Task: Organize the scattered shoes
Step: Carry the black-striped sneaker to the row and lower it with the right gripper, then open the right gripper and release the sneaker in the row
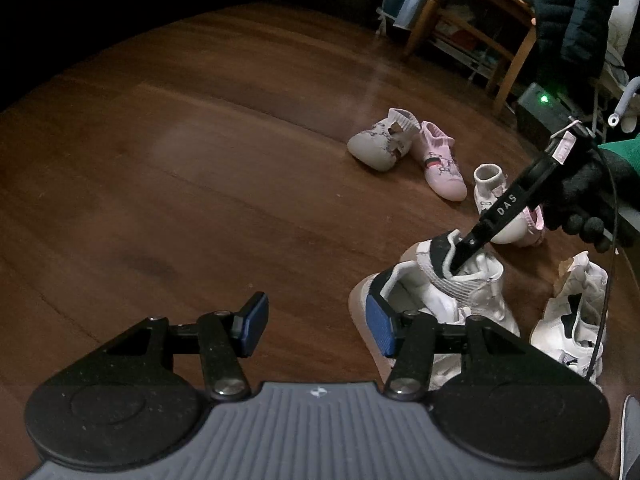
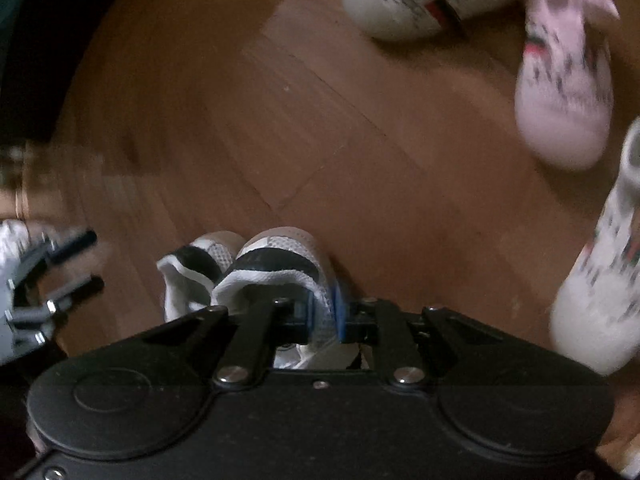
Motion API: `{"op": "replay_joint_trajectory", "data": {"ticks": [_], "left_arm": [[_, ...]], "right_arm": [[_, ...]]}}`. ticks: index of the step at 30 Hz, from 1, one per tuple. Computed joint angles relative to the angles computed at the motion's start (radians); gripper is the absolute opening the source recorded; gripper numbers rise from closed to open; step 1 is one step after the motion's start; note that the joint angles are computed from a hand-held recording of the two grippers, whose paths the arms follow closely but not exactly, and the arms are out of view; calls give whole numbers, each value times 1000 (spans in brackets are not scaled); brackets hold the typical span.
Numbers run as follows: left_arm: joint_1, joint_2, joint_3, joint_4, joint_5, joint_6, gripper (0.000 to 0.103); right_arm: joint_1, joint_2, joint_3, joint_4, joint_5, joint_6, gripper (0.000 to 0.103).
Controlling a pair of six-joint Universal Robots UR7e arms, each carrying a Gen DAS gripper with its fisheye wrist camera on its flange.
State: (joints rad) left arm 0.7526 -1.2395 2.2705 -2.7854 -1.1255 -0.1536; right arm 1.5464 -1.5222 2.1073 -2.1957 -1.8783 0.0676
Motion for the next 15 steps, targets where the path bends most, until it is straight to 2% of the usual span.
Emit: {"op": "replay_joint_trajectory", "data": {"ticks": [3, 4, 6, 7, 8, 11, 15], "left_arm": [[1, -6, 4, -1, 1, -6, 53], [1, -7, 3, -1, 0, -7, 53], [0, -8, 3, -1, 0, -7, 53], [0, -7, 3, -1, 1, -6, 53], [-1, -7, 3, -1, 2, -5, 53], [-1, -8, 4, -1, 3, -8, 53], [-7, 1, 3, -13, -6, -6, 53]], "right_arm": [[-25, -30, 28, -32, 17, 74, 24], [-27, -43, 32, -29, 15, 80, 34], [-22, -62, 40, -30, -12, 34, 47], [-23, -68, 38, -29, -21, 8, 48], [-11, -84, 11, 14, -11, 18, 48], [-15, -126, 28, 19, 24, 8, 53], [-14, -175, 45, 49, 33, -103, 54]]}}
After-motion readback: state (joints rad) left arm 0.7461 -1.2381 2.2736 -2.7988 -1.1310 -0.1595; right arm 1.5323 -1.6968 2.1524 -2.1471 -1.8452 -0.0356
